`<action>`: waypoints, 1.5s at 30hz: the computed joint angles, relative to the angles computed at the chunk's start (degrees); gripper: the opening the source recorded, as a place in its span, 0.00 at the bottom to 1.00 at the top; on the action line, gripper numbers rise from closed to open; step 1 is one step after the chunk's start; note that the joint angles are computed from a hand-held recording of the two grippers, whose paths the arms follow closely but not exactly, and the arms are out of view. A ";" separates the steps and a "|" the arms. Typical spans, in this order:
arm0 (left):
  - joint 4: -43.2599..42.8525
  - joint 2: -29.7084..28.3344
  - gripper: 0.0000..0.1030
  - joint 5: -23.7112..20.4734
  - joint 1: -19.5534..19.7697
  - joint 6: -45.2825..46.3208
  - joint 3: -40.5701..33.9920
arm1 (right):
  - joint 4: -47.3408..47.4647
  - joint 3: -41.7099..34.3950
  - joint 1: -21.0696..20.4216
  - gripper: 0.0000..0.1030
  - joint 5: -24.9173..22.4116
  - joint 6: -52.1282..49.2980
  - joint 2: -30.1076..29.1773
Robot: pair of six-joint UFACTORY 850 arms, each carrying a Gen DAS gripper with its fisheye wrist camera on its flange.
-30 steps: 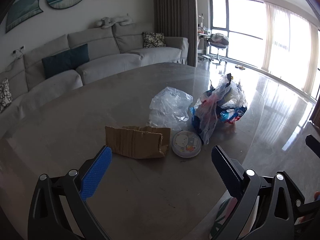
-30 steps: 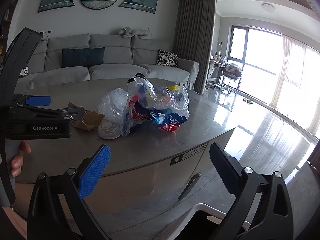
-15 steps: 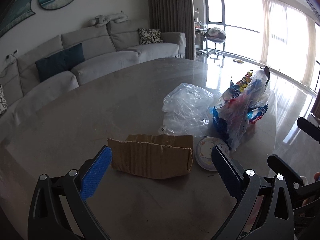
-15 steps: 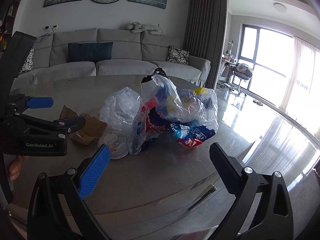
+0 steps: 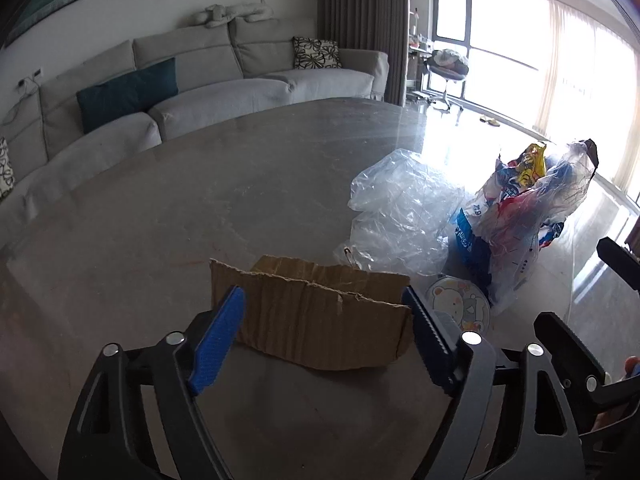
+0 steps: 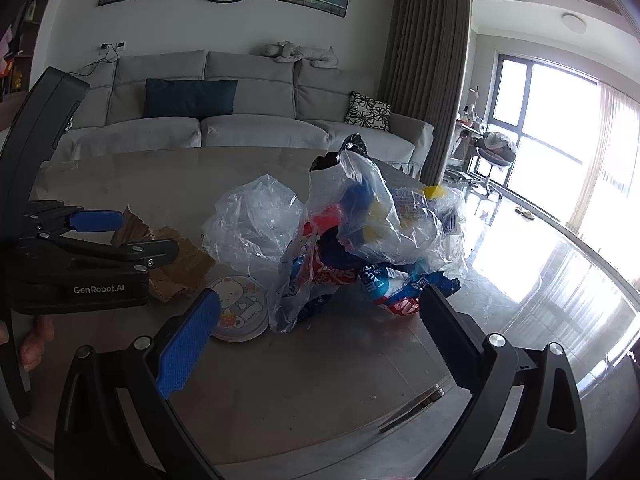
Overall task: Collect trash
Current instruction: 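Move both tools back to the table and close the left gripper on the cardboard, then lift the cardboard with the left gripper while the right gripper grasps the bear-print tin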
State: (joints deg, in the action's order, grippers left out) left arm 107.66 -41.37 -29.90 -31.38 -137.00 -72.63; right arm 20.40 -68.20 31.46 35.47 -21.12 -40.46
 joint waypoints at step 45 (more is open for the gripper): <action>15.73 8.17 0.06 -7.79 1.49 -6.60 11.57 | -4.19 -11.83 2.65 0.96 -14.27 4.16 -7.59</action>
State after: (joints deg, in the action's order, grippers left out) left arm 123.40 -33.20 -37.69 -29.88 -143.59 -61.06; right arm 16.21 -80.03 34.11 21.20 -16.95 -48.05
